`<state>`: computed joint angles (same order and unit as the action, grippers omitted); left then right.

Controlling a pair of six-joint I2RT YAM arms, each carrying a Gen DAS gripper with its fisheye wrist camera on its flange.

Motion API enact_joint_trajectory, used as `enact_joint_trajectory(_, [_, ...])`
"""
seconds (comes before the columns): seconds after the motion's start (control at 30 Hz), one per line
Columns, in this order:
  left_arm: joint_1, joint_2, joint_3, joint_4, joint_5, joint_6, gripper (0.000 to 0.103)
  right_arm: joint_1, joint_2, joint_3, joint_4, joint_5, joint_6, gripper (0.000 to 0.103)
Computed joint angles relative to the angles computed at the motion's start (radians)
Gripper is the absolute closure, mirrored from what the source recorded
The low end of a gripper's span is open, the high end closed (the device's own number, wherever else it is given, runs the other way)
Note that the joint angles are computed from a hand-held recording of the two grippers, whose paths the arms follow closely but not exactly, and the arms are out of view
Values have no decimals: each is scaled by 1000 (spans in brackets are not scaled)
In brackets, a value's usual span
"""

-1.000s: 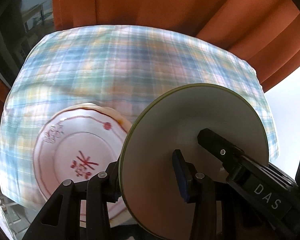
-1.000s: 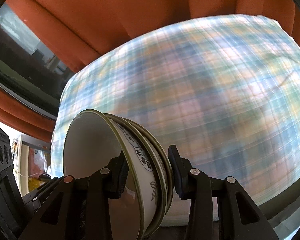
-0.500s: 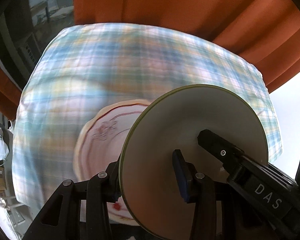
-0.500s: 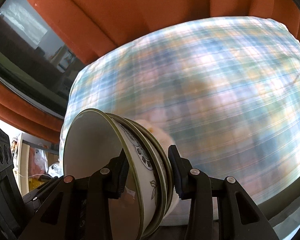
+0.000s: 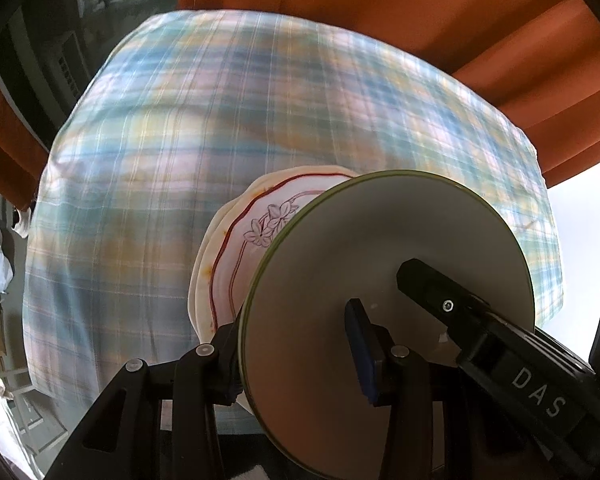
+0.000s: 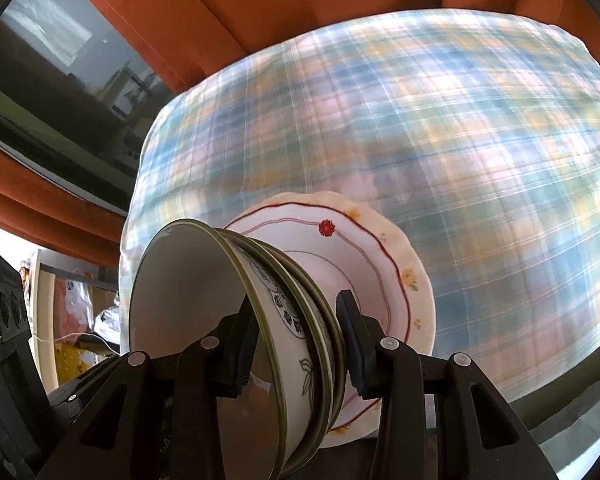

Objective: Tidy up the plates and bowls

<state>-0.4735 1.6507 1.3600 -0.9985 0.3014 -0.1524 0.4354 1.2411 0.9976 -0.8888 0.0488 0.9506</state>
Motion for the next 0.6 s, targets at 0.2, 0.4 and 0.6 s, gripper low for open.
enact_joint_trajectory(0.2, [0, 29, 23, 6, -2, 23, 60, -5, 34, 11, -2, 0, 6, 62])
enact_joint_trajectory(0.4, [-24, 55, 51, 17, -47, 47, 59, -15, 82, 47, -14, 23, -14, 62])
enact_joint_trajectory(0.6, [-31, 47, 36, 22, -28, 62, 58, -17, 93, 37, -14, 22, -13, 57])
